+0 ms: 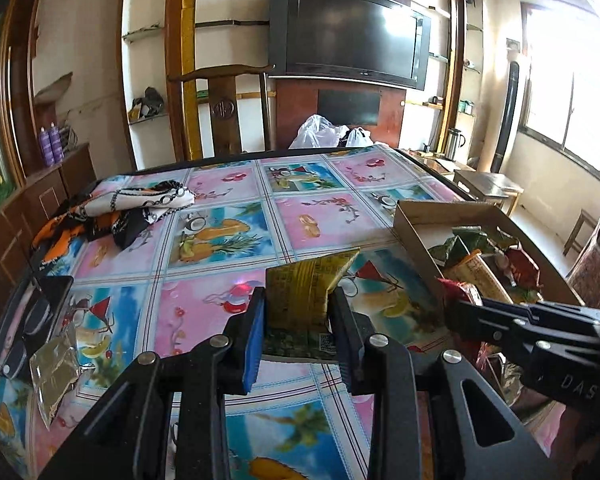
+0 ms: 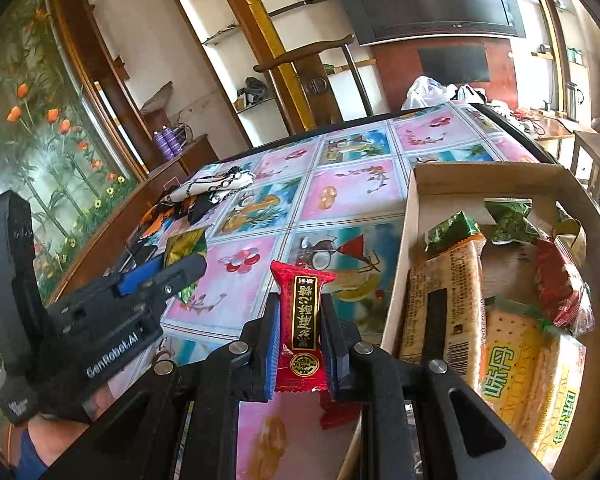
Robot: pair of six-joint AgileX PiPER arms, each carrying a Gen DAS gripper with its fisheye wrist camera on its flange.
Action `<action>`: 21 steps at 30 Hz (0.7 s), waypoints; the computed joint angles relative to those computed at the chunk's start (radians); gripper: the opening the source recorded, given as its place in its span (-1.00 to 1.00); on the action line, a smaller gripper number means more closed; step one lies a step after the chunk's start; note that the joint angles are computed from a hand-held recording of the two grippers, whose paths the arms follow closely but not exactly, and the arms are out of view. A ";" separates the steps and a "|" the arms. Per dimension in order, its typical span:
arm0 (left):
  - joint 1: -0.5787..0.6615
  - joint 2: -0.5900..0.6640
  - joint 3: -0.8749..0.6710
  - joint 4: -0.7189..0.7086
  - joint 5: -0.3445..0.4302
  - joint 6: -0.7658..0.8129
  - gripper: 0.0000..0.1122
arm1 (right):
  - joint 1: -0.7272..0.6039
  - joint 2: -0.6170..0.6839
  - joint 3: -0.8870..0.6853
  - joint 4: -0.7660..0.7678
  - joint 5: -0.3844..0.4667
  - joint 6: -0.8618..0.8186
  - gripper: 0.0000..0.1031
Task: Organize snacks
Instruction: 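Carry the yellow bag and red candy bar toward the box with both grippers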
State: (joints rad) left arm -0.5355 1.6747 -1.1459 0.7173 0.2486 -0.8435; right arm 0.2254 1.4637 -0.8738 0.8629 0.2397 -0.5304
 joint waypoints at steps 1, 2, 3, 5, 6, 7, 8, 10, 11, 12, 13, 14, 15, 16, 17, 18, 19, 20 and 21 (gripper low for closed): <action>-0.009 0.000 0.005 0.057 0.005 -0.050 -0.47 | 0.000 -0.002 0.001 -0.004 -0.001 0.006 -0.62; -0.017 0.001 0.006 0.098 0.011 -0.087 -0.47 | 0.001 -0.004 0.001 -0.007 0.001 0.007 -0.62; -0.024 0.002 0.009 0.149 0.018 -0.133 -0.47 | 0.003 -0.005 0.002 -0.010 -0.001 0.008 -0.62; -0.037 0.005 0.013 0.247 0.030 -0.218 -0.47 | 0.007 -0.007 0.005 -0.014 -0.008 0.011 -0.62; -0.042 0.004 0.017 0.289 0.035 -0.255 -0.47 | 0.008 -0.007 0.005 -0.016 -0.008 0.010 -0.62; -0.050 0.002 0.023 0.341 0.042 -0.303 -0.47 | 0.009 -0.008 0.006 -0.020 -0.009 0.015 -0.62; -0.057 0.001 0.027 0.384 0.050 -0.340 -0.47 | 0.009 -0.010 0.008 -0.018 -0.010 0.015 -0.62; -0.075 -0.001 0.033 0.465 0.069 -0.414 -0.47 | 0.009 -0.008 0.007 -0.016 -0.010 0.013 -0.62; -0.081 -0.002 0.038 0.502 0.077 -0.445 -0.47 | 0.013 -0.008 0.006 -0.030 -0.012 0.028 -0.62; -0.086 -0.003 0.040 0.530 0.083 -0.468 -0.47 | 0.009 -0.009 0.006 -0.023 -0.009 0.020 -0.62; -0.093 -0.003 0.043 0.566 0.094 -0.498 -0.47 | 0.009 -0.009 0.006 -0.023 -0.008 0.019 -0.62; -0.101 -0.003 0.046 0.603 0.108 -0.529 -0.47 | 0.009 -0.009 0.007 -0.017 -0.010 0.014 -0.62; -0.108 -0.003 0.048 0.627 0.119 -0.548 -0.47 | 0.010 -0.009 0.007 -0.019 -0.012 0.017 -0.62; -0.116 -0.001 0.050 0.659 0.131 -0.572 -0.47 | 0.010 -0.008 0.007 -0.019 -0.011 0.017 -0.62; -0.120 0.000 0.051 0.677 0.138 -0.585 -0.47 | 0.008 -0.006 0.005 -0.014 -0.009 0.012 -0.62; -0.125 0.001 0.053 0.694 0.146 -0.598 -0.47 | 0.008 -0.007 0.007 -0.016 -0.011 0.013 -0.62; -0.132 0.002 0.055 0.713 0.156 -0.611 -0.47 | 0.009 -0.008 0.007 -0.019 -0.013 0.018 -0.62; -0.137 0.002 0.057 0.731 0.165 -0.623 -0.47 | 0.009 -0.007 0.007 -0.018 -0.013 0.018 -0.62; -0.138 0.003 0.058 0.744 0.171 -0.631 -0.47 | 0.008 -0.007 0.007 -0.019 -0.011 0.017 -0.62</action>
State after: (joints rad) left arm -0.6739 1.6774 -1.0879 1.4611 0.4191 -1.4744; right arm 0.2338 1.4567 -0.8670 0.8442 0.2283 -0.5135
